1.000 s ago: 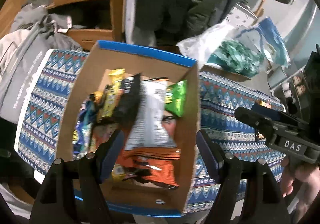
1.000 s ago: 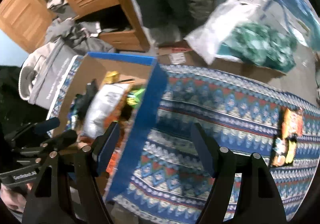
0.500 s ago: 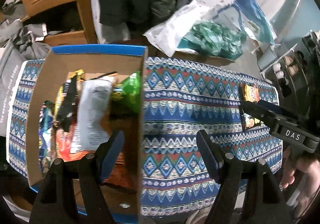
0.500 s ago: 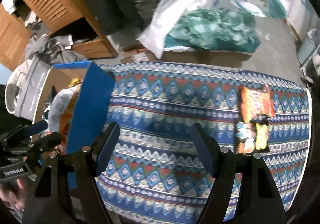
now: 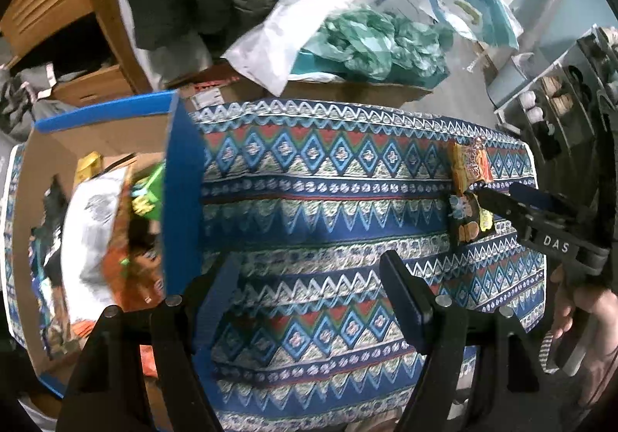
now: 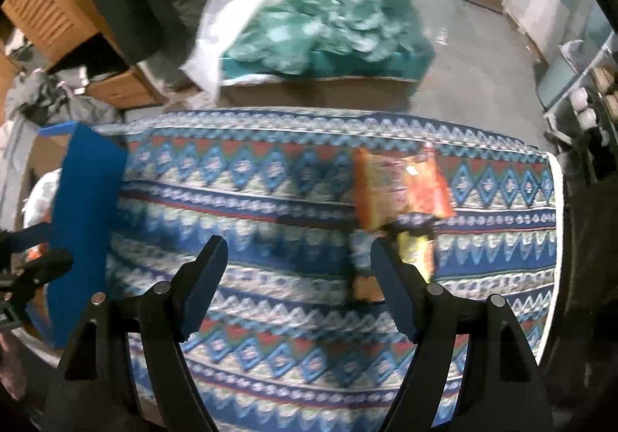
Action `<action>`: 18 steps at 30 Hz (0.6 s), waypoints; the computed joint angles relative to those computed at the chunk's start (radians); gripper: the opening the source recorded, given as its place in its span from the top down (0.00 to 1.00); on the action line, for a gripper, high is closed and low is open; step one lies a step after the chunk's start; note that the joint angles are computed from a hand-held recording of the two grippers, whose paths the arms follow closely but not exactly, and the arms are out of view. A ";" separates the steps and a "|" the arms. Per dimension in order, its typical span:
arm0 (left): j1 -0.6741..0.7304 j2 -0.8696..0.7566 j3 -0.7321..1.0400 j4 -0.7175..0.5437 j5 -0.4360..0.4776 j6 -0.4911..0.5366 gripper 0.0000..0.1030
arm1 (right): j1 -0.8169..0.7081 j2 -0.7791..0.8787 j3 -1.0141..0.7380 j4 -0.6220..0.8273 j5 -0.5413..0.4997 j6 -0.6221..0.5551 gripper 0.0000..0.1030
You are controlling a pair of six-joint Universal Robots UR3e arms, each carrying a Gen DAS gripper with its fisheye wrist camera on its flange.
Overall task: Organize snacks
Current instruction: 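Move both open tools from the box back to the remaining snacks, then grasp the orange fries bag with the right tool while the left tool reaches for a yellow bar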
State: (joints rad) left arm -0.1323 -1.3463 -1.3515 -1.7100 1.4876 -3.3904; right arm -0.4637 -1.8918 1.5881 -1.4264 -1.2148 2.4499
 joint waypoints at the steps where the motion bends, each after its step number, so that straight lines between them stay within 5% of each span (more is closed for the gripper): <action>1: -0.011 -0.021 0.007 0.010 0.002 -0.006 0.26 | -0.004 0.019 0.003 -0.017 -0.005 0.000 0.26; 18: -0.125 -0.479 0.219 0.208 -0.004 -0.027 0.25 | 0.051 0.376 -0.095 -0.230 -0.126 0.005 0.26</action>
State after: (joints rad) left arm -0.2578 -1.8251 -1.1325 -1.5020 1.4833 -3.4177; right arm -0.4127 -1.5161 1.4935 -1.6566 -1.3407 2.4553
